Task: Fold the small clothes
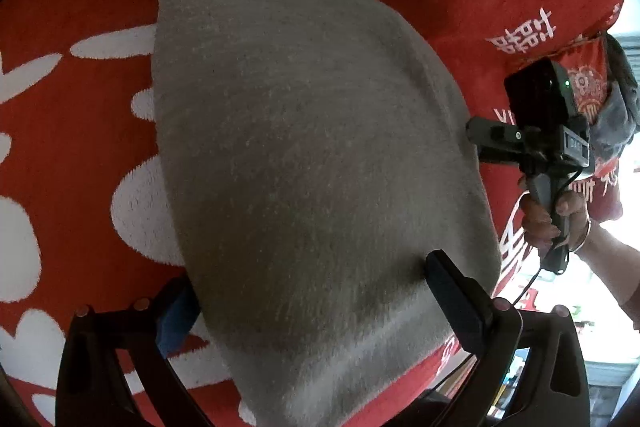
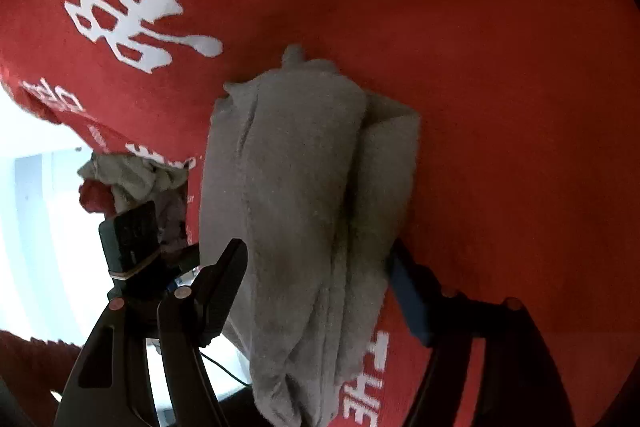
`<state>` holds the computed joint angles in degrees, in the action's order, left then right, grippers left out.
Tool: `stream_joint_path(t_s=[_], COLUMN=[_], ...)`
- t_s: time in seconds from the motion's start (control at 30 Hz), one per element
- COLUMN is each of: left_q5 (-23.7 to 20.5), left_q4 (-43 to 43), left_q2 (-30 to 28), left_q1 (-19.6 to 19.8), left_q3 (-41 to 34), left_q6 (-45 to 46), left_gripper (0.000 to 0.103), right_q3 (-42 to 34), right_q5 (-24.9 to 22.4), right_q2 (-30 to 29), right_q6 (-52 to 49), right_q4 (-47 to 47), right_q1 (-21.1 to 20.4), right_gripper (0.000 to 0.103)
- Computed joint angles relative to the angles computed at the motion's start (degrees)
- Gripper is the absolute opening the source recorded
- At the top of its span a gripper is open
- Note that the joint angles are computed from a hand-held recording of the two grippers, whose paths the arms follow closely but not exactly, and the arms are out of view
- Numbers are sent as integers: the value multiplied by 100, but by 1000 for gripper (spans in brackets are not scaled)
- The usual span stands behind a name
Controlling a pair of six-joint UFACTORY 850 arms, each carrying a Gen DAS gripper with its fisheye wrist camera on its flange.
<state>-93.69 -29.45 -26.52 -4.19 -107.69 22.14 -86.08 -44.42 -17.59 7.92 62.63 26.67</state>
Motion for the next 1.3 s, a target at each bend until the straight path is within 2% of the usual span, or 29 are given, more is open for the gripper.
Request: stream_joint_path(t_s=[0.1,0.17,0.2,0.23,0.27,0.33,0.4,0.43,0.57,0.73,1.07,1.17,1.3], left_q5=[118,267,346,394,417,425,391,363,266,64,-470,-444,-147], left_q4=[15,213,330,359,337,284,216,166,-61,-345,-65,219,512], left_q2=[52,113,169,210,239,290,317,326,371,550,1218,1438,1664], left_q1=[-26,-110,-142,-145,-143,-88,-39,-16,86,292,1109,1365,1596], left_q3=[67,115,147,160,173,134,77,34,-98,-74,237,526,1062], left_q6=[-105,-89,-93,-135,-156,-143,-132,-147,-146,-92,730,1032,1268], left_gripper=[102,97,90,83,77,57,47,45,44,44,44,44,44], right_q3=[37,93,98,32,5,-38,-12,8,-133,-478,-1234,-1580,-2113], right_q5=[38,136,195,143,121,289,479,534,688,788,1149,1213,993], right_q2=[-61,-56,-54,-94,-115,-83,-8,31,93,128,-32,-321,-807], right_q6=[-331,-231,-72,199,319,423,347,319,438,997,2627,2861,2873], right_q4=[433,602,598,395,335,194,375,455,475,48,-1211,-1406,-1688], right_q1=[-34,-25,-10,11,34,102,149,162,279,503,1392,1664,1839], right_gripper=[75,74,62,41,41,37,36,36,35,35,35,35,36])
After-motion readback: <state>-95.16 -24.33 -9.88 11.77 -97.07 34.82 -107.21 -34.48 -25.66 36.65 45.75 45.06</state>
